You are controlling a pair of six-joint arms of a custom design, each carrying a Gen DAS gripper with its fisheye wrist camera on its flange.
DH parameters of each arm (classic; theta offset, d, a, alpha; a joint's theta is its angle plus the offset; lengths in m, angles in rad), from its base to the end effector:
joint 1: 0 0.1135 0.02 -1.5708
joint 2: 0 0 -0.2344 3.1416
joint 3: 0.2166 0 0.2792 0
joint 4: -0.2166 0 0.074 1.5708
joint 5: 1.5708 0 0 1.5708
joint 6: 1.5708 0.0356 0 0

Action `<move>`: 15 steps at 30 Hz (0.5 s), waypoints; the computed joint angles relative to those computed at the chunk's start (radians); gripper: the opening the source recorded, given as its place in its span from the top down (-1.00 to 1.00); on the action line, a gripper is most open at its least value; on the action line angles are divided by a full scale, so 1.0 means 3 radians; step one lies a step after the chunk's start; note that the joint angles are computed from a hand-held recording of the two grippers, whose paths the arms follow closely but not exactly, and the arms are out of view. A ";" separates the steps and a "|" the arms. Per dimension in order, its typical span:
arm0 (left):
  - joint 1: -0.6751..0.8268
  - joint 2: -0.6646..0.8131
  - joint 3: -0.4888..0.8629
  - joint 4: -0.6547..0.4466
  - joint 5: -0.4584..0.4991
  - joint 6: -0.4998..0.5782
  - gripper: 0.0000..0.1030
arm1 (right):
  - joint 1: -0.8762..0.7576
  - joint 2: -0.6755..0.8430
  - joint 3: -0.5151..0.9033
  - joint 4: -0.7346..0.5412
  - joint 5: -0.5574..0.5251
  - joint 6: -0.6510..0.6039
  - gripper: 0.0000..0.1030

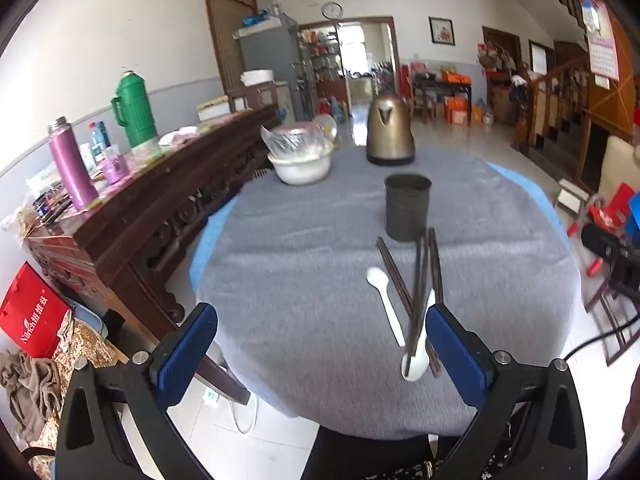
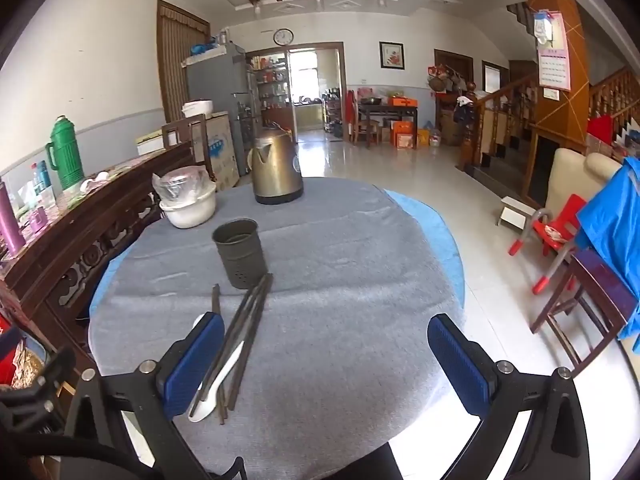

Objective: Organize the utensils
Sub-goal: 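Move the right tool toward the chopsticks beside the grey holder cup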

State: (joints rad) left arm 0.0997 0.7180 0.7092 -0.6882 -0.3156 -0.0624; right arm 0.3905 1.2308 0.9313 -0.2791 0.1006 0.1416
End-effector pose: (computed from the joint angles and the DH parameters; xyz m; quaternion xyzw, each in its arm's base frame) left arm 0.1973 0.0308 0.2561 -0.1387 0.8865 0.1502 0.4151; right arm 0.2896 0.1153 0.2515 -0.0853 0.8745 0.0823 0.4703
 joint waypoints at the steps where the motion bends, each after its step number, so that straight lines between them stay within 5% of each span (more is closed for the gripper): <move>1: -0.0030 0.0029 -0.0001 -0.0006 -0.0017 0.0003 -1.00 | -0.0004 -0.0023 -0.0023 -0.0010 0.0013 -0.0006 -0.99; 15: -0.0172 0.0500 0.0033 0.0129 -0.0031 0.0011 -1.00 | -0.0160 0.0350 0.0157 -0.0029 -0.0105 0.0011 -0.99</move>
State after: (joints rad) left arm 0.0480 0.8679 0.7190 -0.6496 -0.3249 -0.0590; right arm 0.3424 1.3357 0.9784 -0.2878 0.0690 0.1449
